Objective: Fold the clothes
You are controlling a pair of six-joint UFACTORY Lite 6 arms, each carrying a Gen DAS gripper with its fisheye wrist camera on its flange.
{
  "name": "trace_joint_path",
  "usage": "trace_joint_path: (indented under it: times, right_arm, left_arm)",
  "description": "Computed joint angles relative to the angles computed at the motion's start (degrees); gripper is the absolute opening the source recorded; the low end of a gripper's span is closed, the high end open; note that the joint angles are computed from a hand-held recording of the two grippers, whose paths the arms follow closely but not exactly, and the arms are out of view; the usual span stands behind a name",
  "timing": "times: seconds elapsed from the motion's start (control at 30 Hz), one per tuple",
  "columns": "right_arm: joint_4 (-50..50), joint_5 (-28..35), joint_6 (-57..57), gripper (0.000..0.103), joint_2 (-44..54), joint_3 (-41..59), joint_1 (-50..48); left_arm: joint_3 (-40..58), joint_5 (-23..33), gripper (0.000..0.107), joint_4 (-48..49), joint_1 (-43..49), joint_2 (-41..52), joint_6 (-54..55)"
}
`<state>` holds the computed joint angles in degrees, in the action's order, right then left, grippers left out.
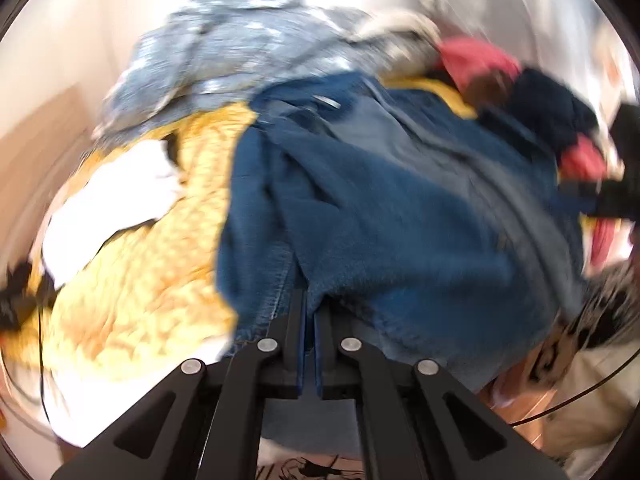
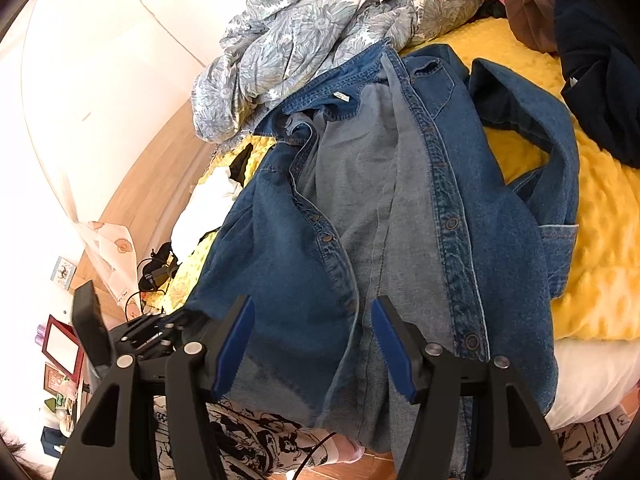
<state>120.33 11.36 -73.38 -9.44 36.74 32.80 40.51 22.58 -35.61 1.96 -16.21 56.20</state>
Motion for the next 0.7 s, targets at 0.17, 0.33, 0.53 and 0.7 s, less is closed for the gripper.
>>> trace_joint_path:
  times: [0.17,0.33,0.53,0.7]
  right_arm:
    - [-4.5,0.7,4.4,0.063,1.7,1.0,-0.2]
    - [-9.2,0.7,8.3,0.063,3.8,2.5,0.3]
    - [-10.4,0.8,9.2,0.063,3.8,2.1,-0.3]
    - [-18.4,-0.2,16.4,0.063,3.4,3.3,-0.5]
  left_arm:
    - [-1.3,7.6,0.003,-2.5,7.2,-5.9,4.7]
    - [-4.4,11.7,0.003,-2.9,12.8,-10.5,7.4]
    - [-2.0,17.0,0.017,-5.0,21.9,-7.0,9.9]
    - [1.1,22.6,0.033,-8.7,31.5,-7.0,11.3]
